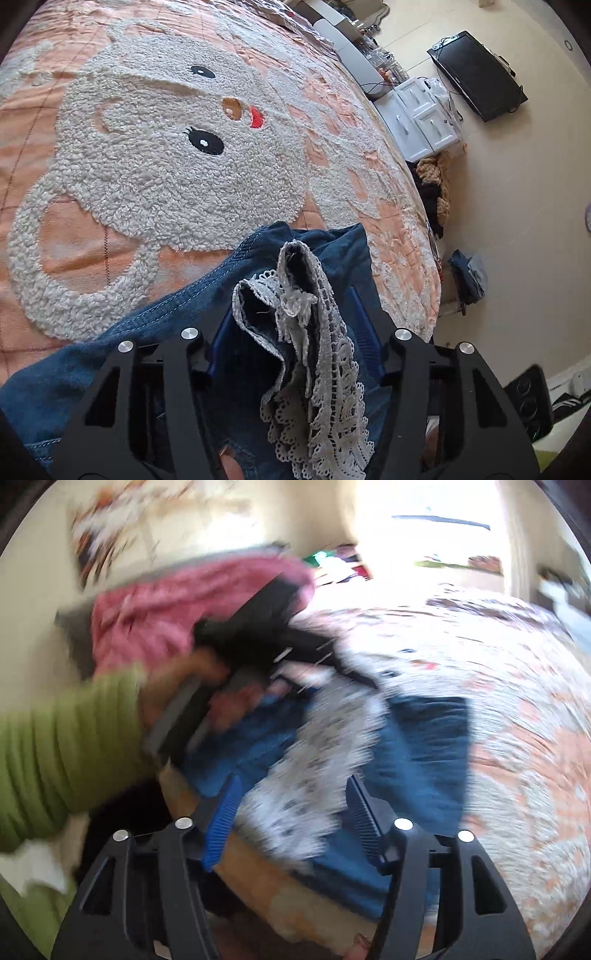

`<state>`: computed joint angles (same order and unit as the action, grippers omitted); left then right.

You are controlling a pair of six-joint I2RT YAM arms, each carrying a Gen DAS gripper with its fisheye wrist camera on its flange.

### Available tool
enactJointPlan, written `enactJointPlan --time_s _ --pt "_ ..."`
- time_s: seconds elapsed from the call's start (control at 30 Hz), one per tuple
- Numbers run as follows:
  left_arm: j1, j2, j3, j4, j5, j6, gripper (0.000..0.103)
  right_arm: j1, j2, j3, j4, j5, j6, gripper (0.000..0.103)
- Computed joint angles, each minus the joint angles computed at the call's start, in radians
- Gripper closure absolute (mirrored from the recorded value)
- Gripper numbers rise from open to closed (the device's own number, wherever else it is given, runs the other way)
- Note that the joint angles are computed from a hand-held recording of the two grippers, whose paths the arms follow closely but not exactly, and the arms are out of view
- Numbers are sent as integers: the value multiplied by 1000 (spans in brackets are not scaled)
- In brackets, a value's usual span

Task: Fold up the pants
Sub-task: 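Lift the lace trim with the left gripper and fold it over the denim, then lay the lace trim flat along the denim with the left gripper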

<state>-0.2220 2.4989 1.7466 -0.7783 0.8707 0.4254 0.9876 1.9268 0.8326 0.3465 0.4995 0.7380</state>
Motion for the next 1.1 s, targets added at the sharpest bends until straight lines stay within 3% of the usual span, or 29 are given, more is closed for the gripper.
enactJointPlan --time_s 0.07,0.13,0.33,0.4,0.43,0.5,0.67,0.77,0.87,0.93,1.0,1.1 --pt "-2 10 14 -8 8 -5 63 -76 -73 -69 -22 3 69 41" --pt "-5 2 7 10 14 -16 76 -185 -104 -96 -52 -57 99 41" --pt "-12 -50 -37 72 43 -41 87 -484 21 -26 3 -353 69 40" --pt "-15 -67 -50 90 58 -39 87 -567 102 16 42 -516 93 45" --pt "-18 -74 -57 104 54 -50 87 -588 126 33 31 -541 115 57" --pt "-21 -74 -57 124 54 -66 87 -611 158 34 82 -624 122 91" --pt "-46 -64 -79 232 -16 -135 87 -595 53 -33 79 -522 65 94" --pt "-65 -64 -101 283 -83 -155 87 -577 89 48 -46 -456 -2 93" --pt "-83 -78 -138 332 -164 -148 87 -539 166 157 -181 -365 -64 87" --pt "-91 -92 -167 370 -208 -142 83 -536 188 167 -175 -345 -78 84" --pt "-92 -116 -204 408 -231 -138 81 -518 169 160 -198 -298 -81 72" --pt "-91 -163 -261 454 -266 -133 79 -486 103 99 -192 -225 -82 64"
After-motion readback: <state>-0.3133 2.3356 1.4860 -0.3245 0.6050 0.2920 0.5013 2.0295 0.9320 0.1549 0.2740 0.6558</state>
